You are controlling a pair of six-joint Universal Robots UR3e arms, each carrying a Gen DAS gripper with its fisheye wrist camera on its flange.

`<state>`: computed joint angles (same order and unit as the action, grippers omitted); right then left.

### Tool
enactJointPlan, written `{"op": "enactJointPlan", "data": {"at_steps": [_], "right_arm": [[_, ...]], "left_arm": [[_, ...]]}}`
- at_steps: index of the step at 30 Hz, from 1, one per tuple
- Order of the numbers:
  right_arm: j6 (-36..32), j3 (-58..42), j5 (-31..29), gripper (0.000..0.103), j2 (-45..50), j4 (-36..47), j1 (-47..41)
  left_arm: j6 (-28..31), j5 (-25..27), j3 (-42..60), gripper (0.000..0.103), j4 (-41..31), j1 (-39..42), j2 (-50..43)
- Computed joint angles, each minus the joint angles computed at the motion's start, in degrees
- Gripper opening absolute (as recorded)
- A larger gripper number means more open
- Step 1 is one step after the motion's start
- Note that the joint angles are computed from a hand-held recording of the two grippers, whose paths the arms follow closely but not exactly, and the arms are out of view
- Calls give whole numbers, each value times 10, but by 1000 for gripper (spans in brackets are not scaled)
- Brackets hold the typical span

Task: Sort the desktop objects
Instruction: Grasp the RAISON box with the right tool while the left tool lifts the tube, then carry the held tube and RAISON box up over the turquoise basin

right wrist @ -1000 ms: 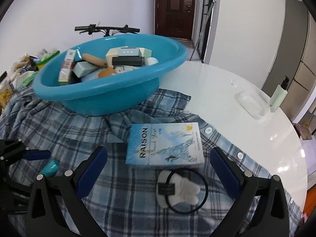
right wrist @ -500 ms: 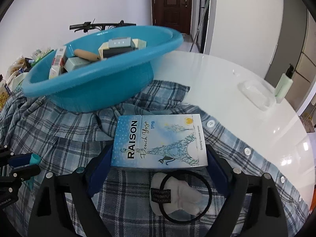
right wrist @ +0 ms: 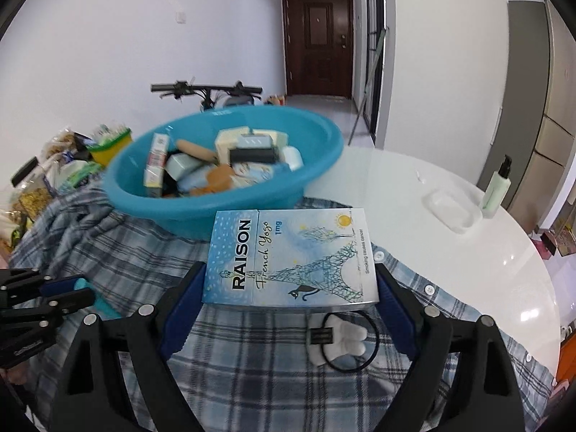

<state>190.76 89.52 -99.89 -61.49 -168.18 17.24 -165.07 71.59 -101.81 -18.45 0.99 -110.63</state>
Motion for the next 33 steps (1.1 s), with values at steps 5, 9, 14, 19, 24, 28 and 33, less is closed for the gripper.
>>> {"op": "enactJointPlan", "data": {"at_steps": [5,9,14,19,24,28,33], "right_arm": [[6,14,-22,87,-19,-31,37],[14,23,-37,87,-29,-63,65],[14,17,-76,87,-29,-110,110],[5,15,-128,87,-27,-173,150],[-8,10,-173,87,-30,-214,186],[-27,1,-208,87,-24,-243,209],[-29,0,-203,87,-24,-245,213]], "left_arm": [[-16,-13,-59,20,55,18,45],[-37,9,-122,20,159,19,92],[-84,53,-171,20,276,10,140],[-116,93,-195,20,368,-5,166],[-142,130,-212,20,423,-15,196],[-140,133,-236,20,440,-18,226],[-138,135,-248,20,437,-23,244]]}}
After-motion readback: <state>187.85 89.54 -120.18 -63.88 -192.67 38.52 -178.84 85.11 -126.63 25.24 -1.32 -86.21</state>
